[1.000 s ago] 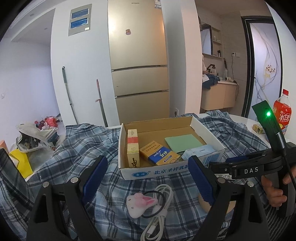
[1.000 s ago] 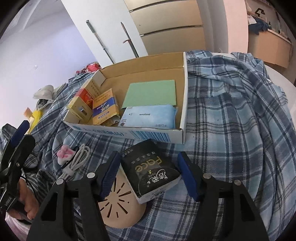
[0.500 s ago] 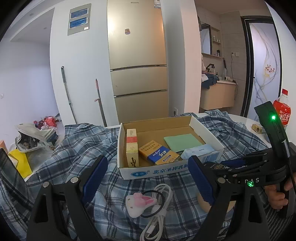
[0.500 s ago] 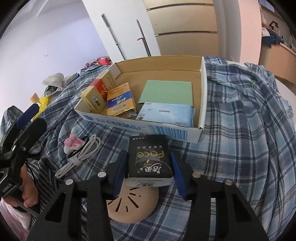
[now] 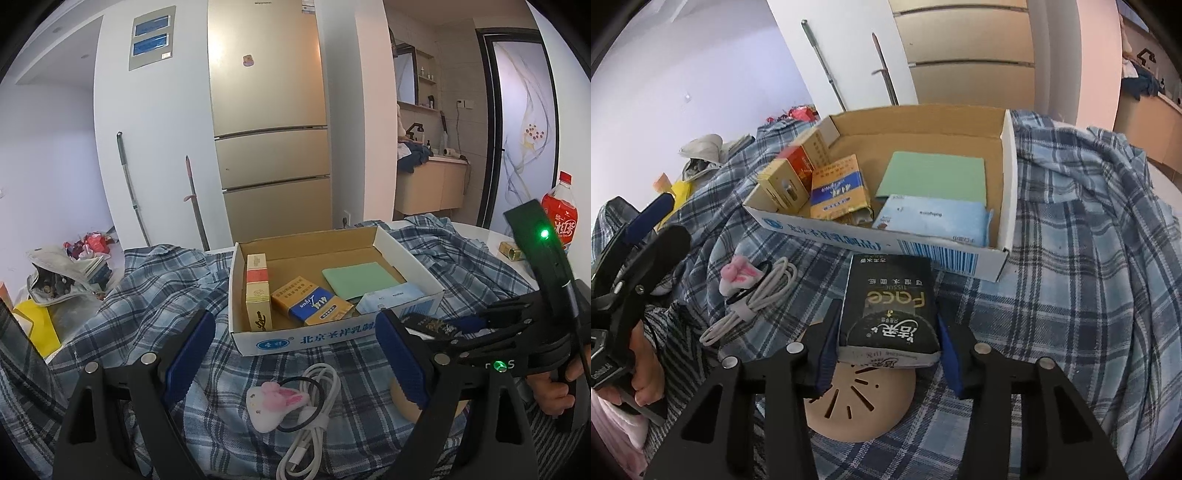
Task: Organize soft objects
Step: 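Lower the right tool and grasp the black Face tissue pack, then grasp the tan vented disc with the left tool while the right tool lifts the tissue pack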
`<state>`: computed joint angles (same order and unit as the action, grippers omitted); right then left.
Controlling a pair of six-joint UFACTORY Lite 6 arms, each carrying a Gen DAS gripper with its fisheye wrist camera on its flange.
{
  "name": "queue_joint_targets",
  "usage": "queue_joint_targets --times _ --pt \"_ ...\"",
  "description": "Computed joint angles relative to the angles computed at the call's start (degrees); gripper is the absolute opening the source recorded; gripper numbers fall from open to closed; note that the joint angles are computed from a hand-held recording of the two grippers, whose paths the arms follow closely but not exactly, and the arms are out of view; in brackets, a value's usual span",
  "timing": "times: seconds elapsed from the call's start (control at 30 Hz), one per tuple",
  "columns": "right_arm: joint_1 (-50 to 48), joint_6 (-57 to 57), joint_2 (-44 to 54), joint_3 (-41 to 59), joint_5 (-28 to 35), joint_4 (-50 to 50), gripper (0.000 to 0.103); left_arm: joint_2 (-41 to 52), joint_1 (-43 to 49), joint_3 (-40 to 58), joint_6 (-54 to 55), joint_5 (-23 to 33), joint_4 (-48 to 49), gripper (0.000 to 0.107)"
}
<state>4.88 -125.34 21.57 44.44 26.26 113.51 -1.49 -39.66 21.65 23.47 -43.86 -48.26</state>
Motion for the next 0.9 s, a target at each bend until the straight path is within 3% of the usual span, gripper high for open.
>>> queue_joint_targets --times 0.23,0.37,0.5,0.63,0.83,0.9 --pt "-0.22 -12.44 -16.04 -10.79 -0.50 14.66 0.046 -0.88 -1.18 -1.01 -0.30 -0.65 2.03 0.090" --pt "-1.25 -27.72 -29.45 -20.60 -0.88 31.07 0.046 -0.85 -0.82 -0.59 -1.36 2.89 7.79 0.090" --pt "-1.73 -41.31 -34.84 -28.32 3.40 44.01 0.046 0.48 -0.94 0.90 -2.68 7.11 13.98 0.090" --pt "-6.23 -35.51 -35.03 -29.33 7.05 35.98 0.046 5.43 -0.98 5.66 -3.43 14.38 20.30 0.090" --pt "-6.93 -35.34 -33.68 -29.69 8.37 35.24 0.046 11.68 -2.88 12.49 1.89 22.31 19.88 0.090" --pt "-7.35 -34.84 -33.44 -29.77 8.76 35.00 0.046 13.54 -1.82 14.97 -1.54 26.60 24.71 0.090"
